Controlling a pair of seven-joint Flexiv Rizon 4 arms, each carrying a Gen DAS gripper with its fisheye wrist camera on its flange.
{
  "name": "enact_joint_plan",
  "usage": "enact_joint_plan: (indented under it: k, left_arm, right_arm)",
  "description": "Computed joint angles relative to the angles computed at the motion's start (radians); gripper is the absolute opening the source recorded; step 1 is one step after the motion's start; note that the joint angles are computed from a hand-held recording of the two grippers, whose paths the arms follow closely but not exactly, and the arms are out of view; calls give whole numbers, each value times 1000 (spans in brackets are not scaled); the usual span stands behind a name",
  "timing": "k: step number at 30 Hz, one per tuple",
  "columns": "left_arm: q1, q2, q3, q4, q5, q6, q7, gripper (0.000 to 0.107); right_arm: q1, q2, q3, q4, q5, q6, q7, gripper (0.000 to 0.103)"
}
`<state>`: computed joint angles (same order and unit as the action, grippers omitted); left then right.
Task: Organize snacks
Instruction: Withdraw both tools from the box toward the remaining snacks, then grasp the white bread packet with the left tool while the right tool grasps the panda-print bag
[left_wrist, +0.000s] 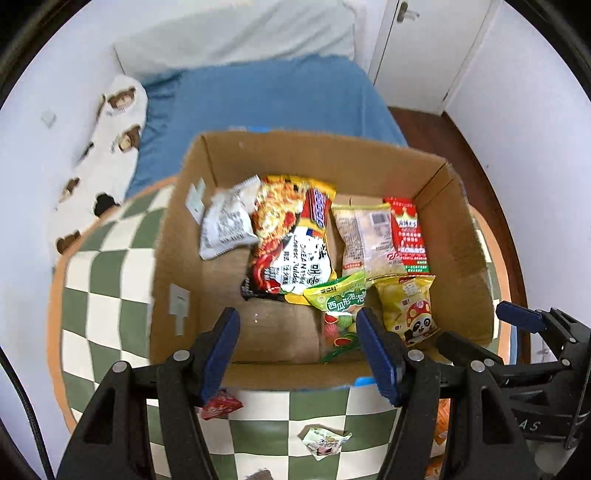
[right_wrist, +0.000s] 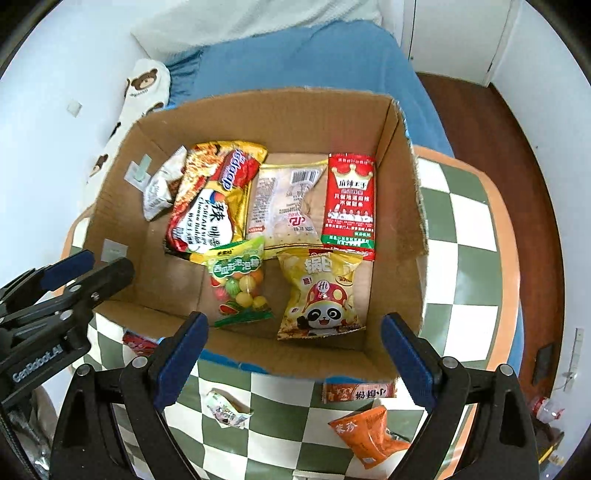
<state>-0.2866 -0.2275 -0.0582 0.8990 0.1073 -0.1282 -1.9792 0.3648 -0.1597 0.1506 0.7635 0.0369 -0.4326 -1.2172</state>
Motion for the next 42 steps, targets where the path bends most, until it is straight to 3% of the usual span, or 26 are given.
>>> enact_joint_plan:
  k: [13, 18, 22, 25, 32, 34, 35, 39, 42]
  left_arm:
    - [-43, 115, -28, 71, 86, 53, -61, 63]
    - [-36, 197, -38, 197, 44, 77, -106, 63]
    - [-50, 280, -71, 351, 25, 72, -116, 63]
    - [-65, 320, -90, 475, -60, 62, -113, 63]
    - [-120, 332, -91, 820, -541, 185, -146, 63]
    - [-145, 304, -108, 875, -650, 235, -145, 63]
    - [-157, 282, -119, 888, -690, 250, -151, 63]
    - [-193, 205, -150, 898, -767, 302, -167, 63]
    - [-213, 163, -166, 867, -720, 317, -194, 61]
  right_arm:
    - [14, 133, 24, 83, -70, 117, 17, 97]
    - [-36, 228, 14, 175, 32, 119, 74, 97]
    - [-99, 350, -17, 319, 168, 92, 142, 97]
    - [-145, 459, -50, 454, 229, 45, 187, 97]
    - [-230, 682, -133, 688, 290, -111, 281, 95]
    - [-245, 720, -146, 729, 291, -137, 299, 79]
    - [-256, 743, -156, 752, 296, -143, 312, 78]
    - [-296, 810, -188, 818, 320, -142, 373, 77]
    - [-323, 836, -213, 854, 348, -132, 436, 77]
